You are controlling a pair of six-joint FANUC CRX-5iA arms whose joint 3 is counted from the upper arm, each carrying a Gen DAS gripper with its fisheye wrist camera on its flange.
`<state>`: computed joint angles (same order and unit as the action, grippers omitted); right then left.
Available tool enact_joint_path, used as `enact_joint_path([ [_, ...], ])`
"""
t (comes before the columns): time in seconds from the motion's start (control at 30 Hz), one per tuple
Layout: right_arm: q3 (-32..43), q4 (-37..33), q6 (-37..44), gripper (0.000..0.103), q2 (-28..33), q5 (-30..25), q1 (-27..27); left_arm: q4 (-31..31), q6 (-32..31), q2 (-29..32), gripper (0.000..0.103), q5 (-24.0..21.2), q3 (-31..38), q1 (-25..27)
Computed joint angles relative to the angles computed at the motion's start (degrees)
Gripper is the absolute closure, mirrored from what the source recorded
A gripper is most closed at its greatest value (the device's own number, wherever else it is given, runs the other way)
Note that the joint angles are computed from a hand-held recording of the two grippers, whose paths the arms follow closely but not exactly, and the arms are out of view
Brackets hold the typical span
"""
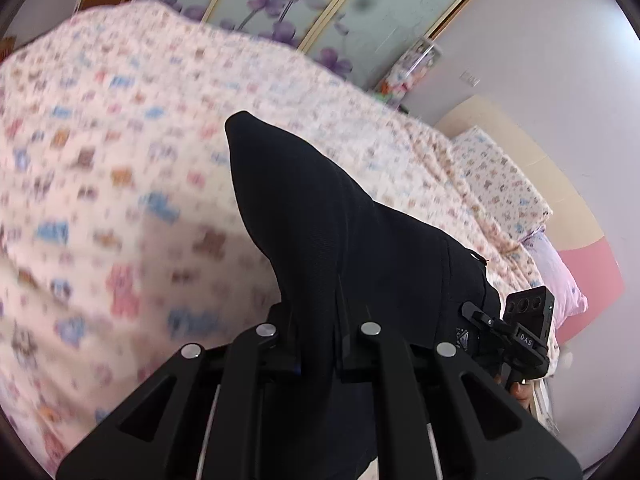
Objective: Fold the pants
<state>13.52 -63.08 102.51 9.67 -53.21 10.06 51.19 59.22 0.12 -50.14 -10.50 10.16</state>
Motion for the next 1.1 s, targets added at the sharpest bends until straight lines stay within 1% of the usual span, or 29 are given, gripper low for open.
enact_joint_path([
  [0.17, 5.2, 5.63, -2.74, 0.074, 2.97, 1.24, 1.12, 2.79, 0.8, 3.35, 0.093, 3.06, 1.36, -1.34],
  [0.23, 6.31, 7.42, -4.03, 0.074, 4.45, 1.42, 1.37, 1.86, 1.79, 5.75, 0.092, 4.04, 2.29, -1.71],
  [0.27, 6.76, 9.06, -5.74, 0.074, 5.89, 1.68, 1.57, 0.78, 3.25, 7.27, 0.092, 4.11, 2.96, -1.88],
  [0.33, 6.38, 12.23, -8.88, 0.074, 7.58, 2.56, 2.31, -0.97, 6.41, 9.89, 0.09, 3.8, 3.76, -1.84],
  [0.37, 5.69, 13.85, -10.59, 0.073, 8.46, 3.47, 2.67, -0.54, 6.83, 10.7, 0.088, 4.8, 3.1, -1.83],
  [0.4, 4.94, 12.47, -10.17, 0.073, 8.92, 4.03, 2.07, 1.26, 5.83, 10.84, 0.084, 6.13, 1.9, -1.88],
  [0.43, 4.26, 9.37, -8.2, 0.073, 9.09, 4.1, 0.95, 4.91, 3.47, 10.97, 0.08, 7.17, 0.18, -1.88],
  [0.47, 3.57, 7.37, -6.47, 0.071, 9.03, 4.53, 0.37, 7.11, 2.02, 11.1, 0.077, 7.4, -0.71, -1.84],
  [0.5, 3.1, 7.99, -6.5, 0.067, 8.67, 5.17, 0.74, 7.67, 1.71, 11.26, 0.07, 7.6, -1.06, -1.73],
  [0.53, 2.79, 10.58, -8.15, 0.064, 8.37, 6.37, 1.86, 6.25, 2.9, 11.27, 0.061, 8.03, -0.94, -1.56],
  [0.6, 2.24, 15.42, -11.91, 0.048, 7.78, 7.64, 3.7, 6.62, 3.0, 10.99, 0.055, 8.33, -1.64, -1.14],
  [0.67, 1.31, 19.12, -14.95, 0.046, 6.76, 8.26, 4.78, 7.6, 3.44, 9.33, 0.052, 9.47, -3.27, -0.47],
  [0.73, -0.45, 22.21, -18.05, 0.045, 4.72, 9.95, 5.35, 6.38, 4.76, 6.84, 0.042, 11.92, -4.64, 0.37],
  [0.77, -1.81, 23.5, -19.09, 0.045, 3.4, 11.74, 5.42, 5.97, 4.71, 5.21, 0.041, 13.79, -5.52, 0.64],
  [0.8, -3.56, 25.5, -20.62, 0.045, 1.75, 14.53, 5.9, 5.57, 3.8, 3.01, 0.04, 16.69, -6.52, 0.64],
  [0.83, -6.03, 27.78, -21.9, 0.045, -0.56, 18.98, 6.69, 6.95, 0.68, 1.1, 0.037, 19.27, -7.66, 0.08],
  [0.87, -6.96, 27.06, -20.77, 0.045, -1.74, 20.63, 6.77, 8.52, -2.21, 0.06, 0.033, 20.58, -8.28, -0.59],
  [0.9, -6.53, 23.34, -17.01, 0.044, -2.35, 21.14, 6.14, 12.66, -8.1, -0.92, 0.022, 21.53, -9.03, -2.07],
  [0.93, -4.52, 17.8, -12.15, 0.042, -1.89, 18.96, 4.86, 16.06, -13.25, -1.04, 0.015, 20.52, -8.81, -3.59],
  [0.97, -3.14, 15.25, -10.3, 0.037, -1.23, 17.09, 4.36, 17.35, -15.4, -0.74, 0.013, 19.74, -8.45, -4.48],
  [1.0, -0.87, 13.68, -9.64, 0.036, 0.24, 14.67, 4.21, 16.22, -15.71, 0.44, 0.012, 17.36, -6.64, -5.26],
  [1.07, 1.54, 12.97, -10.05, 0.036, 2.35, 12.69, 4.34, 11.2, -12.18, 3.45, 0.012, 13.7, -2.69, -6.18],
  [1.1, 2.3, 13.28, -10.94, 0.036, 3.28, 12.12, 4.43, 8.27, -9.6, 4.42, 0.012, 13.13, -1.46, -6.34],
])
